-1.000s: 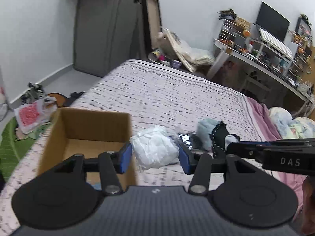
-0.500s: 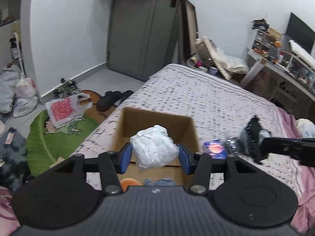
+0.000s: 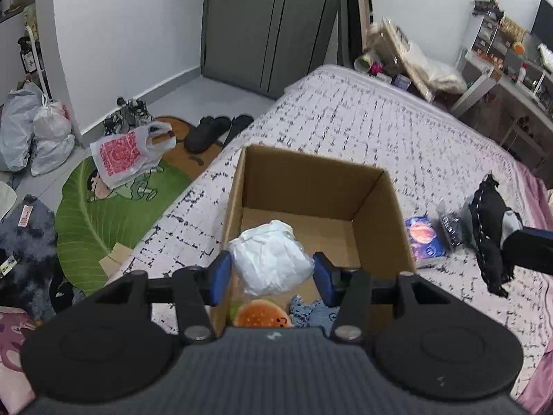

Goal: Organize soft objects
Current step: 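Carry the white bag into the box with the left tool while the right tool drops the black item in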

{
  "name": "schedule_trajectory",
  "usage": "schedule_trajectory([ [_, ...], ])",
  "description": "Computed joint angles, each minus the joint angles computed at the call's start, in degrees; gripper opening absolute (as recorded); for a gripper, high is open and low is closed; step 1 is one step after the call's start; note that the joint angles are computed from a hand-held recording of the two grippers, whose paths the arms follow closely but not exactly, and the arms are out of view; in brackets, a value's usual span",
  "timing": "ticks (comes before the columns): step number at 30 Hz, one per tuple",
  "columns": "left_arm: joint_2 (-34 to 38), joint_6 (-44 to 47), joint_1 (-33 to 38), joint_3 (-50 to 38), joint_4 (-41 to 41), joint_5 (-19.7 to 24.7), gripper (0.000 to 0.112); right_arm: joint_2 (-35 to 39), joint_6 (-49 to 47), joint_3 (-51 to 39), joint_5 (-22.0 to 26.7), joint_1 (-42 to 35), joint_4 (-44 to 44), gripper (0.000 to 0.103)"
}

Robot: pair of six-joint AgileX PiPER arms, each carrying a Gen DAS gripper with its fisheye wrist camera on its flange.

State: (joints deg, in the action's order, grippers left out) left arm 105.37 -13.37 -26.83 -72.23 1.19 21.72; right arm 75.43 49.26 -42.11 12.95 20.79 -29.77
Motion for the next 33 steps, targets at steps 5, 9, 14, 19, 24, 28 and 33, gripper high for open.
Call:
schedule_trajectory([
  [5,4.10,-3.38,-2.01,-5.09,4.71,4.06,0.050,1.31,-9.78,0.13,-1.98,-1.89,9.53,0.020],
  [9,7.85,-5.81,-3.87,-9.22,8.49,7.43,0.050,1.84,-22.65,0.70,-3.43,-4.50,22.00,0.020],
  [14,10.92,-12.20,-5.48,-12.15,12.78,10.02,0.052,2.64,-39.38,1.25,-3.65,-7.40,37.93,0.020],
  [19,9.41,-17.18,-7.00,-9.70,15.63,8.17,0.065,4.79,-57.54,0.01,-3.35,-10.00,54.17,0.020],
  [24,5.76,-22.52,-7.26,-4.97,17.80,5.39,0.065,6.99,-69.16,-1.55,-2.51,-11.65,64.53,0.020],
  [28,1.13,-29.40,-7.13,0.10,21.53,2.27,0.069,9.53,-73.25,-3.50,-1.30,-11.69,67.37,0.020],
  [33,-5.02,-47.88,-7.72,6.46,36.23,-0.44,0.077,13.43,-76.43,-7.09,1.44,-11.64,69.46,0.020],
])
